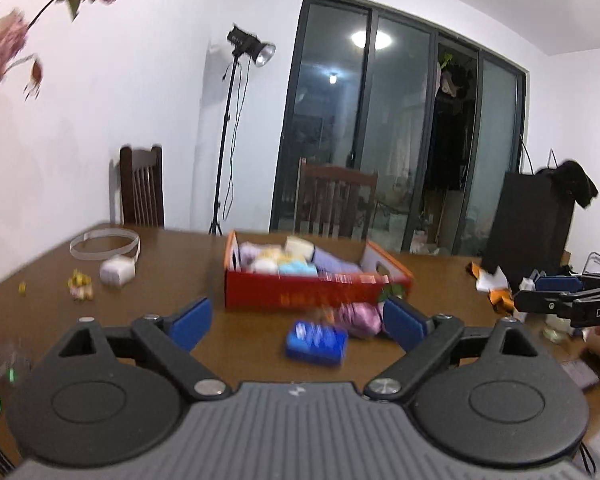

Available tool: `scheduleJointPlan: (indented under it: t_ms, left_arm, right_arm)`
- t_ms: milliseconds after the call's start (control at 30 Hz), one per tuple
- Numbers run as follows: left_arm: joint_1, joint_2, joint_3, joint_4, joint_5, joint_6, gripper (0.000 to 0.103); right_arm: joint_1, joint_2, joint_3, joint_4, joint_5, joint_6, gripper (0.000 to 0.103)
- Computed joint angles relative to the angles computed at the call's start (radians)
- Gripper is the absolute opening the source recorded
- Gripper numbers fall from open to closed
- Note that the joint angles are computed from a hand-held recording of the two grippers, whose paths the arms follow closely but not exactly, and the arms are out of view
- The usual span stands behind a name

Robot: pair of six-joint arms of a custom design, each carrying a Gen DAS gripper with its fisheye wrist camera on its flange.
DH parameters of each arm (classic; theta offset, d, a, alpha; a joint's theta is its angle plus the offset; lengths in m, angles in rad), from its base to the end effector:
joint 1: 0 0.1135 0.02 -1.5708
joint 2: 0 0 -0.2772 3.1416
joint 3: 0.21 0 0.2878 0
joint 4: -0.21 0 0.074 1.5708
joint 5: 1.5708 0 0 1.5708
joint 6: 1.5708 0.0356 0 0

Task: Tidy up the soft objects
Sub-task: 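Open both grippers over the box and withdraw them, then grasp the blue tissue pack with the left gripper while the right grasps the snack packet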

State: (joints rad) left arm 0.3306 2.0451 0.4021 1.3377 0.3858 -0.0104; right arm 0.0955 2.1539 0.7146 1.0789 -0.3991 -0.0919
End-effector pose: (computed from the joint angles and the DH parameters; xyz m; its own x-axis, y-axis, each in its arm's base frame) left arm 0.2769 0.0809 0.0429 -0.2847 -0.1079 -0.9525 0.0358 0.9918 -0.1230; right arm 0.3660 0.0489 0.0361 -0.3083 -0.1145 -0.9444 -0.4801 0.8757 0.0506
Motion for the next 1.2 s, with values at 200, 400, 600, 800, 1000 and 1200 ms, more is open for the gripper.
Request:
scheduleJointPlan:
  t_ms: [200,400,600,800,1000,1200]
  left_arm:
    - [0.020,0.052,-0.052,0.050,0.002,0.017,0.094]
    - [0.008,0.078,-0.025,0.042,0.000,0.006,0.094]
    - [-0.016,0.113,0.090,-0.096,-0.009,0.013,0.094]
    - [-0.058,0.172,0.266,-0.265,-0.016,0.019,0.093]
    - [-0.099,0.281,0.542,-0.474,-0.014,0.036,0.092]
    - [-0.118,0.421,0.837,-0.698,0.042,0.045,0.092]
  right_arm:
    - [-0.017,0.086,-0.097,0.120,-0.027,0.018,0.088]
    - [-0.002,0.119,-0.098,0.169,-0.004,0.026,0.088]
    - [0.010,0.140,-0.016,0.077,0.006,0.024,0.085]
    - [0.029,0.156,0.148,-0.103,-0.005,0.005,0.067]
    - [0.075,0.231,0.447,-0.364,-0.017,-0.035,0.048]
    - [0.128,0.430,0.924,-0.715,-0.028,-0.046,0.036]
